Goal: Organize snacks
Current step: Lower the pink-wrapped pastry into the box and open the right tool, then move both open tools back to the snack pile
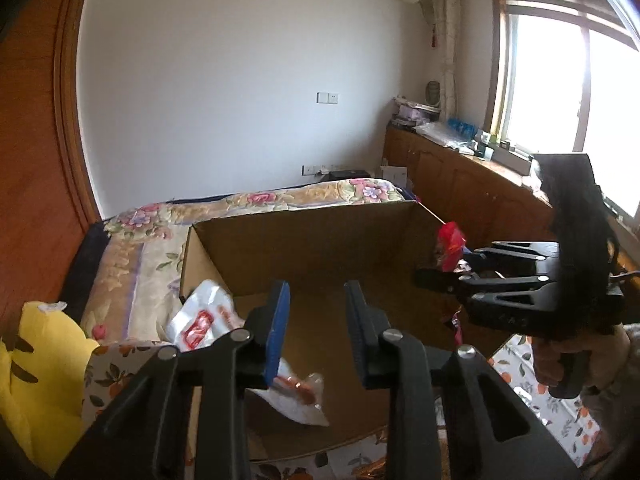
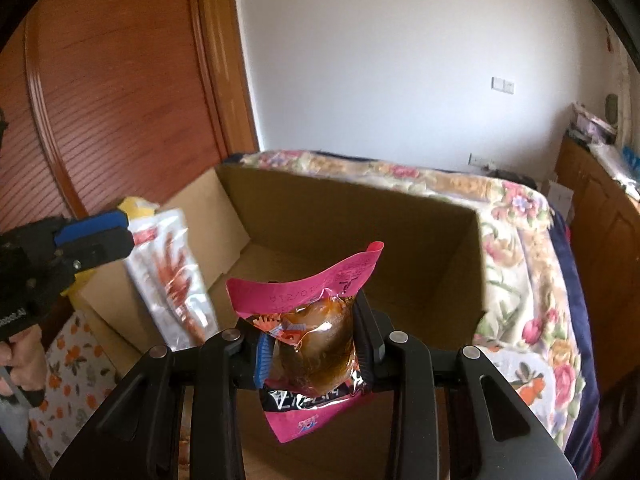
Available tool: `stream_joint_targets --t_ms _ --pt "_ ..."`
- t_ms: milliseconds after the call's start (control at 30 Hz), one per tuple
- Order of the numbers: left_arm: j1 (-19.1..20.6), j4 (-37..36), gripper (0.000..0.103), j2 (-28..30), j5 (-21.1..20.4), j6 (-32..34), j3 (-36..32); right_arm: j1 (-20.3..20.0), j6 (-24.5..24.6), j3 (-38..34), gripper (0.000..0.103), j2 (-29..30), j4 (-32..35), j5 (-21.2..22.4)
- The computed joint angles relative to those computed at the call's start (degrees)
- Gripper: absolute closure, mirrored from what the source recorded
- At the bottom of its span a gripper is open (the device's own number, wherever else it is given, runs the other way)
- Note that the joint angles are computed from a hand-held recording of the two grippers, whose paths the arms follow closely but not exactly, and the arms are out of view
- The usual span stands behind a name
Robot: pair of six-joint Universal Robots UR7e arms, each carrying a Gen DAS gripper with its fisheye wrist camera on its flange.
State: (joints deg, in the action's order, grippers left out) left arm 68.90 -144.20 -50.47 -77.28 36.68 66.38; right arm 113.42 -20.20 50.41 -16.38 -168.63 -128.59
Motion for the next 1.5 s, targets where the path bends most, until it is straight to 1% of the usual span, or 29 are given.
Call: stream_joint_targets --t_ms 33,100,200,233,300,333,433,467,500,600,667,767,900,1000,1100,1133,1167,1233,1300,1367,1500 --pt "-0.1 -0.9 0.074 -0.5 0.4 0.3 1.0 0.0 -0.3 -0.4 0.07 0.3 0.8 -0.7" --pt "-0.2 -0.1 0.072 -1.1 -0.1 -0.2 1.6 -0.1 -0.7 -1.6 0.07 1.1 1.9 -1.8" --pt "-0.1 1.1 0.067 -1.6 0.5 -0.7 1.9 -0.4 0.8 -1.4 0.068 1.0 3.4 -1.0" --pt "0.0 1.7 0.066 -1.8 0.3 -0.9 1.9 -0.4 0.9 -1.1 0.066 0.9 3.5 -1.5" --pt "0.0 2.8 0.065 -2.4 0.6 -1.6 2.3 -0.1 0.8 -0.6 0.065 0.8 3.0 -2.4" --pt "-0.1 3.2 0.063 -2.7 1.1 -2.0 2.5 -0.1 1.0 -0.8 0.057 0.8 3.5 -2.5" --pt "-0.3 3.1 0.061 -3.6 1.9 -2.1 3.4 0.3 1.4 -0.4 0.052 0.6 4.5 -4.1" --pt "-0.4 3.0 0.06 -4.2 2.1 -2.1 4.0 0.5 1.3 0.2 0.049 0.4 4.2 -4.6" --pt "-0.5 3.0 0.059 -4.7 2.5 -2.0 4.7 0.7 1.1 0.9 0.043 0.0 3.4 -4.8" --pt "-0.8 2.9 0.058 -6.3 3.2 -1.9 6.4 1.4 1.0 3.2 0.041 -1.2 0.9 -5.0" --pt "-1.0 3.3 0.054 -7.2 3.5 -1.8 7.2 2.0 0.9 4.3 0.041 -1.9 -0.1 -5.5" --pt "-1.5 3.2 0.051 -8.9 4.7 -1.6 9.1 2.9 1.4 6.3 0.041 -2.9 -1.5 -5.7" --pt "-1.8 3.8 0.05 -10.7 6.1 -1.7 10.9 4.0 2.3 11.4 0.04 -5.3 -4.5 -5.7" --pt "-2.2 4.0 0.046 -12.2 7.5 -2.2 13.0 5.1 2.9 15.9 0.04 -6.9 -7.8 -6.5" --pt "-2.5 3.6 0.042 -14.0 8.0 -2.5 15.3 5.8 4.5 19.7 0.04 -8.5 -9.5 -6.6" --pt "-2.7 3.2 0.039 -14.6 8.1 -2.5 16.1 6.0 5.0 20.9 0.04 -8.9 -10.0 -6.7" --pt "-2.7 2.5 0.034 -15.3 8.2 -2.5 17.0 6.3 5.5 22.3 0.04 -9.4 -10.8 -6.9" --pt "-2.8 2.0 0.034 -16.6 7.8 -2.4 18.4 6.7 6.4 24.3 0.04 -10.0 -11.7 -7.2" --pt "-2.5 4.4 0.034 -17.9 6.0 -3.2 18.7 7.0 7.4 26.6 0.04 -10.8 -12.4 -7.3" --pt "-2.7 4.7 0.034 -18.9 6.4 -3.2 19.8 7.2 8.4 28.7 0.04 -11.4 -12.9 -7.5" --pt "-3.0 3.5 0.034 -20.7 7.7 -0.9 23.0 7.6 9.5 32.2 0.039 -12.0 -14.9 -8.3"
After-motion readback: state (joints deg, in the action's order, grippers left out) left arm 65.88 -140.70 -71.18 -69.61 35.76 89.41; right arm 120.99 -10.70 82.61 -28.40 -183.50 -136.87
